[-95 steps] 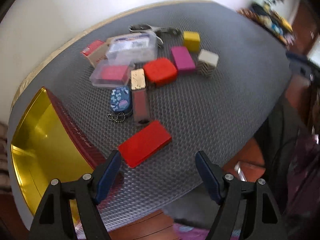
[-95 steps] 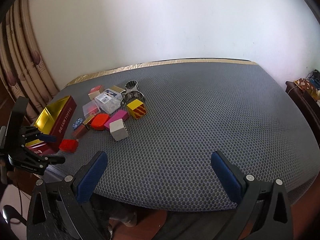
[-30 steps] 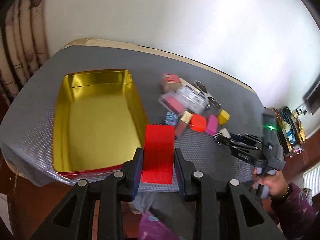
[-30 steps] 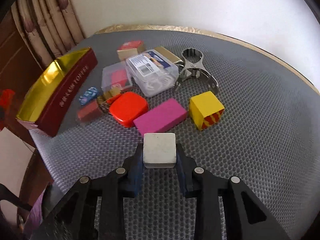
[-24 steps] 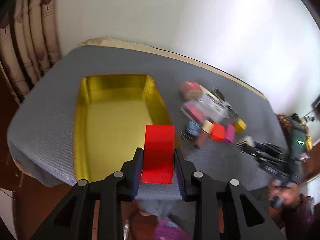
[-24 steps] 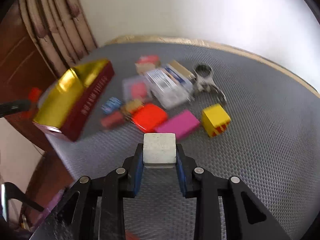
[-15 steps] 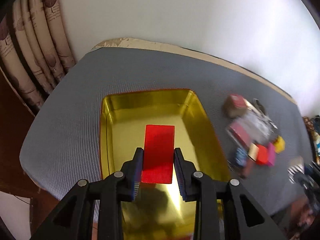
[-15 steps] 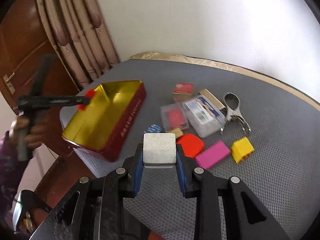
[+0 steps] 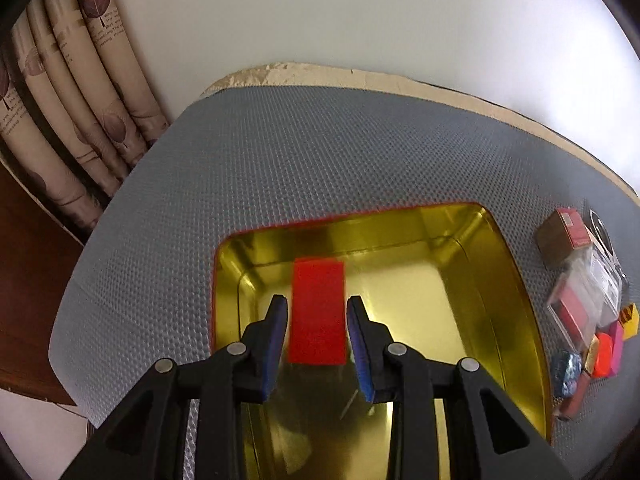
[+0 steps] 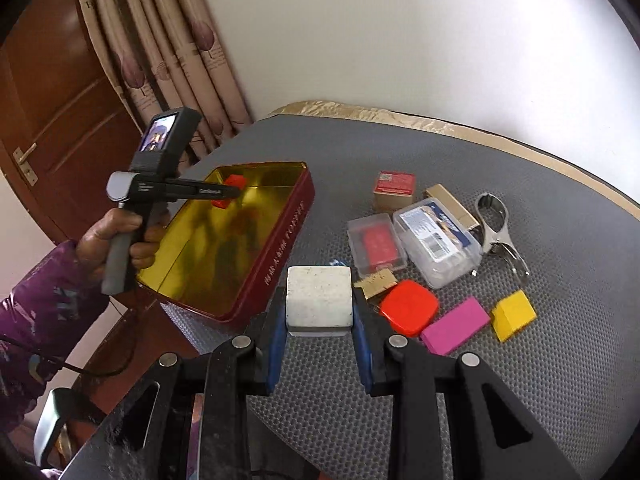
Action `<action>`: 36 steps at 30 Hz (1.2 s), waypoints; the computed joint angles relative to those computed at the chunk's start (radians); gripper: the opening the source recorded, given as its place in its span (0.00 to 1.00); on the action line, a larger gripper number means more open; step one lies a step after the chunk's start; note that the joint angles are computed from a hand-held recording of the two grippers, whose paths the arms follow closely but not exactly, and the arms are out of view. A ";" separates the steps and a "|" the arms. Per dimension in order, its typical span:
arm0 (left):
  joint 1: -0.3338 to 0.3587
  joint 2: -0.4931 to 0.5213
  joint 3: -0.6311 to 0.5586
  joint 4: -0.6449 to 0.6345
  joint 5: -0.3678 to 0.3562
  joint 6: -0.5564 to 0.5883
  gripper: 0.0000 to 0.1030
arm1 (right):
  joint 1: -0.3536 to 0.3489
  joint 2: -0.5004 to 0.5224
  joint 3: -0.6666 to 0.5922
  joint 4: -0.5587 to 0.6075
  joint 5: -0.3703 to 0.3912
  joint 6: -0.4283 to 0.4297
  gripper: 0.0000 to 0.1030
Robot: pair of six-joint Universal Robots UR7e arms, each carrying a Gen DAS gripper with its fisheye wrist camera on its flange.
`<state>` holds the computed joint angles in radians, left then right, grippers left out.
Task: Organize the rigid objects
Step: 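Carry the red block into the gold tin and open the left gripper while the right carries the white cube, then lower the white cube into the tin and open the right gripper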
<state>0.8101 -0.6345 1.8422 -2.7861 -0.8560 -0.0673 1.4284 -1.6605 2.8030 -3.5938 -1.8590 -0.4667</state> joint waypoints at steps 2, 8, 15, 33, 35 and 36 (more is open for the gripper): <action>0.010 -0.007 -0.012 0.028 -0.027 -0.010 0.33 | 0.017 0.026 -0.009 -0.010 -0.008 0.006 0.27; 0.005 -0.130 0.100 -0.085 -0.132 -0.049 0.34 | 0.061 0.075 -0.064 0.021 0.010 0.041 0.27; -0.141 -0.346 0.353 -0.051 0.048 -0.299 0.43 | 0.157 0.263 -0.260 0.129 0.017 0.086 0.27; -0.182 -0.372 0.521 -0.061 0.159 -0.499 0.45 | 0.188 0.665 -0.646 0.257 -0.169 0.119 0.27; -0.172 -0.360 0.513 -0.075 0.151 -0.468 0.45 | 0.185 0.683 -0.668 0.266 -0.179 0.120 0.27; -0.171 -0.357 0.511 -0.076 0.150 -0.463 0.45 | 0.185 0.693 -0.677 0.263 -0.187 0.123 0.28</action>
<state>0.6395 -0.9919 2.3534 -2.8623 -0.7063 -0.5304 1.6131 -0.9675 2.1263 -3.3311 -2.0457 -0.3441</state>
